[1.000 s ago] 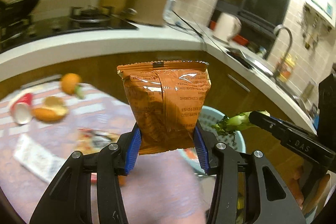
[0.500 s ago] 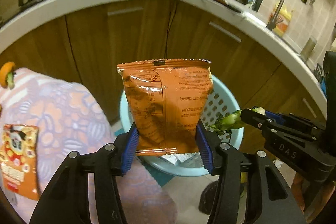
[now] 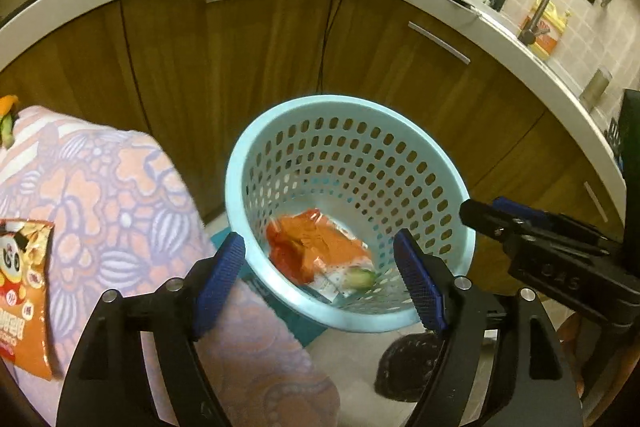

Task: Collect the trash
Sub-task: 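Open both tools to drop the snack bag and stalk into the basket, then move both open tools back over the table toward the carton and snack bag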

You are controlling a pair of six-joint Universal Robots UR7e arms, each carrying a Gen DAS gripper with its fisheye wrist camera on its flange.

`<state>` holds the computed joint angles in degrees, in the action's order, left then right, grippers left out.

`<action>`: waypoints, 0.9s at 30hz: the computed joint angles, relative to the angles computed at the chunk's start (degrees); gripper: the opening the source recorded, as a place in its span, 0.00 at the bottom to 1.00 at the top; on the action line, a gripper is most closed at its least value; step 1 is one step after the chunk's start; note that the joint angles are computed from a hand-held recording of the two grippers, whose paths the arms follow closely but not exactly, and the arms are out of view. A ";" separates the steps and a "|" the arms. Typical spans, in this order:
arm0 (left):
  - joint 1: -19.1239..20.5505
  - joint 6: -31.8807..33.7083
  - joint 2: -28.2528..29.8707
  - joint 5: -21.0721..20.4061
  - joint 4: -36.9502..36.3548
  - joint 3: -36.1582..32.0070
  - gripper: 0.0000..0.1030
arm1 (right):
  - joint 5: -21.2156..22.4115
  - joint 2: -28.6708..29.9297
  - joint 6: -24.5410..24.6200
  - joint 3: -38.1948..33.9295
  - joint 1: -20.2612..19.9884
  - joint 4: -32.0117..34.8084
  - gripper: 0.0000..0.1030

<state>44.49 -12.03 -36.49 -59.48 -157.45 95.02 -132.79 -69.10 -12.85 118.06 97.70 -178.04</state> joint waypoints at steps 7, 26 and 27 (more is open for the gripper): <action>-0.20 -0.89 -3.86 0.02 -4.81 4.24 0.73 | -3.22 1.49 -5.81 0.73 5.52 -8.14 0.44; -3.61 -2.60 -22.78 11.18 -15.68 20.90 0.73 | -3.72 6.73 -10.32 -0.41 15.76 -12.75 0.44; -3.63 -3.02 -24.17 12.09 -15.82 21.95 0.73 | -3.53 7.01 -10.08 -0.55 16.00 -12.43 0.44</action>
<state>40.86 -15.05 -60.66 -47.40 -173.27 116.97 -136.33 -62.09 -22.92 117.51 113.70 -190.47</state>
